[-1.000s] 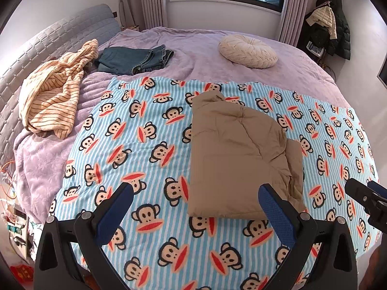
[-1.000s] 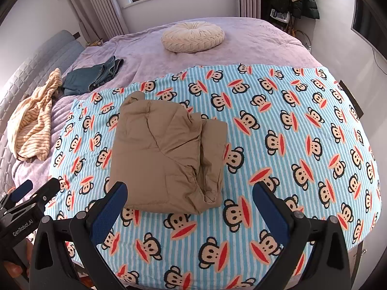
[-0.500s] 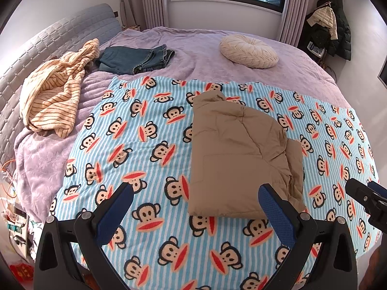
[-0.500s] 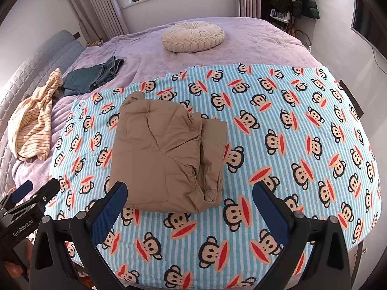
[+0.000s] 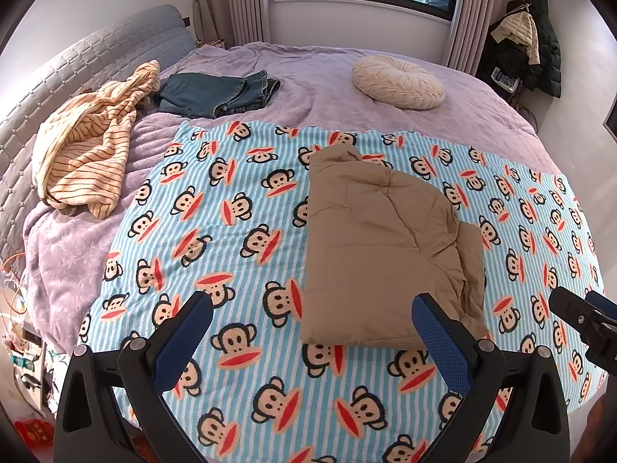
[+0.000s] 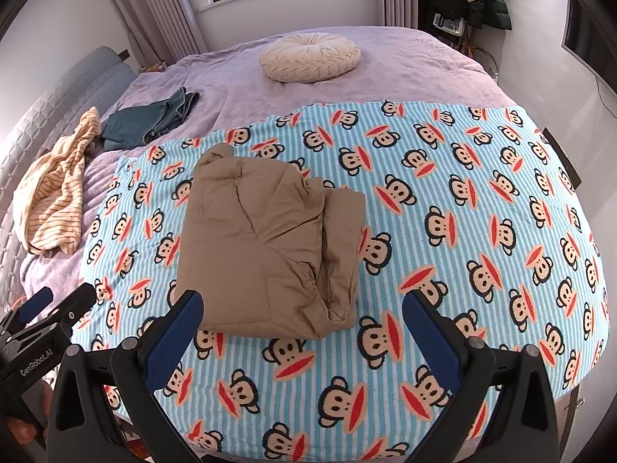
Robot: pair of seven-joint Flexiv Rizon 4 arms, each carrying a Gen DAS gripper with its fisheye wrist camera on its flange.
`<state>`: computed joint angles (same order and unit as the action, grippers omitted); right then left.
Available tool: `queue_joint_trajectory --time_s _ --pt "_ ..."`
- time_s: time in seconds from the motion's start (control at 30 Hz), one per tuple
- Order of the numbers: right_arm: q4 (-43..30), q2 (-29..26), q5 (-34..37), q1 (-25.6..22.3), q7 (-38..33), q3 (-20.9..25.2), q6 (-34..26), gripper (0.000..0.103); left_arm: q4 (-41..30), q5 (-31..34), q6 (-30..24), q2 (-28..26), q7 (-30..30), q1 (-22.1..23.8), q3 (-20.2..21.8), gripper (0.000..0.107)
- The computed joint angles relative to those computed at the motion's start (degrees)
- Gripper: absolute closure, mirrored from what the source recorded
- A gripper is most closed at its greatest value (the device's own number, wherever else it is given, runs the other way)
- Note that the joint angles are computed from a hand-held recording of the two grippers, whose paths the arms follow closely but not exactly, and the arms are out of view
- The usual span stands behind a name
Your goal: Fold large clothes
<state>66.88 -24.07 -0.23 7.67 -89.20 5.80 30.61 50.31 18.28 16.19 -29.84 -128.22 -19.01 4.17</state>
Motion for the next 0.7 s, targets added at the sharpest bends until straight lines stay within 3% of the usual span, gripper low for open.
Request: queue_joint_trajectory --time_s 0.7 --pt "-0.26 -0.20 0.09 -0.06 -0.16 -0.05 -0.11 0.000 0.50 0.05 0.15 0.34 -0.03 0.06 -0.13 0.004"
